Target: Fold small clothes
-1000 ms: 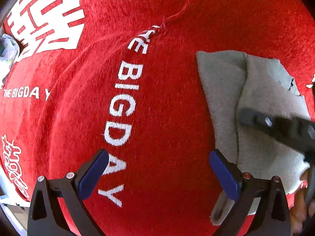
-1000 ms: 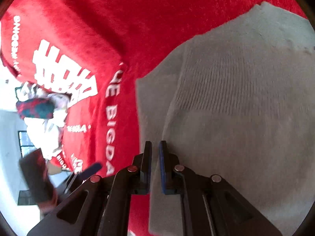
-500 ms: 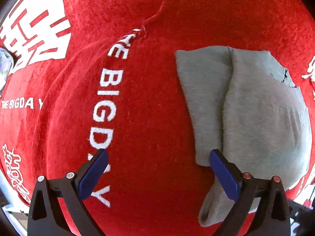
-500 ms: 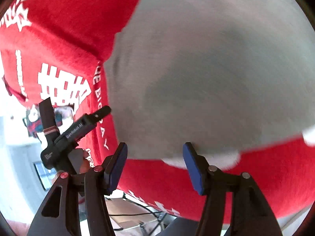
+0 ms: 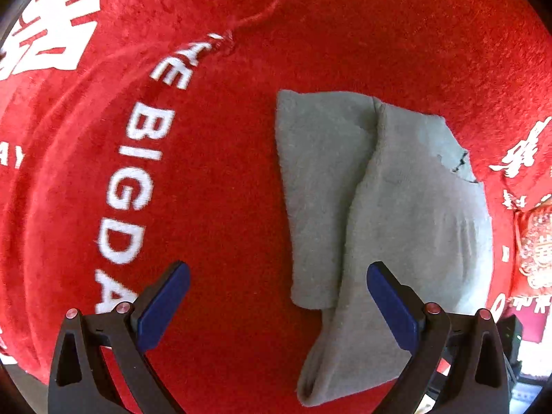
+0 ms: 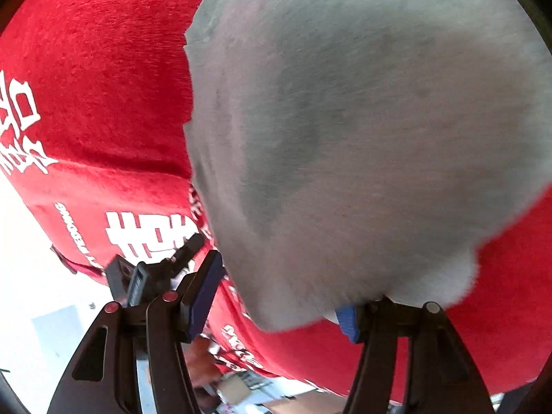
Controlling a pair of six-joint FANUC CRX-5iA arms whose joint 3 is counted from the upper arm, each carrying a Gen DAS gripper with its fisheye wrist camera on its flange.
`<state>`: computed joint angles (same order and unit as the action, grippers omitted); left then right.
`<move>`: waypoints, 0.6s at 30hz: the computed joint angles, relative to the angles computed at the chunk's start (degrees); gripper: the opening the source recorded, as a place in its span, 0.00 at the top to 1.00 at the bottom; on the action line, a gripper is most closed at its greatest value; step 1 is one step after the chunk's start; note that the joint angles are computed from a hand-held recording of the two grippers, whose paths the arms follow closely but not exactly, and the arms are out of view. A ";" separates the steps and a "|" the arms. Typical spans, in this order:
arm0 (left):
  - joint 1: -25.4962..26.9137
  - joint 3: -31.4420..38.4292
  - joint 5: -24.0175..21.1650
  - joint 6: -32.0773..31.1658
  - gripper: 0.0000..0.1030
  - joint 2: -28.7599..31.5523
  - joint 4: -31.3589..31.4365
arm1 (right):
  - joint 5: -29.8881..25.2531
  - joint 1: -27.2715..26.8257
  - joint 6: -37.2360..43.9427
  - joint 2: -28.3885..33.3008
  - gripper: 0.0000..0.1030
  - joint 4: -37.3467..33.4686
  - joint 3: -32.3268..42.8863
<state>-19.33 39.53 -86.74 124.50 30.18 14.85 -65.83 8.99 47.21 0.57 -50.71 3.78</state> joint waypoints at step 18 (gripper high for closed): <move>-1.21 6.13 8.15 -3.69 0.01 10.27 19.77 | -10.56 -5.52 11.91 4.15 0.92 -6.93 8.73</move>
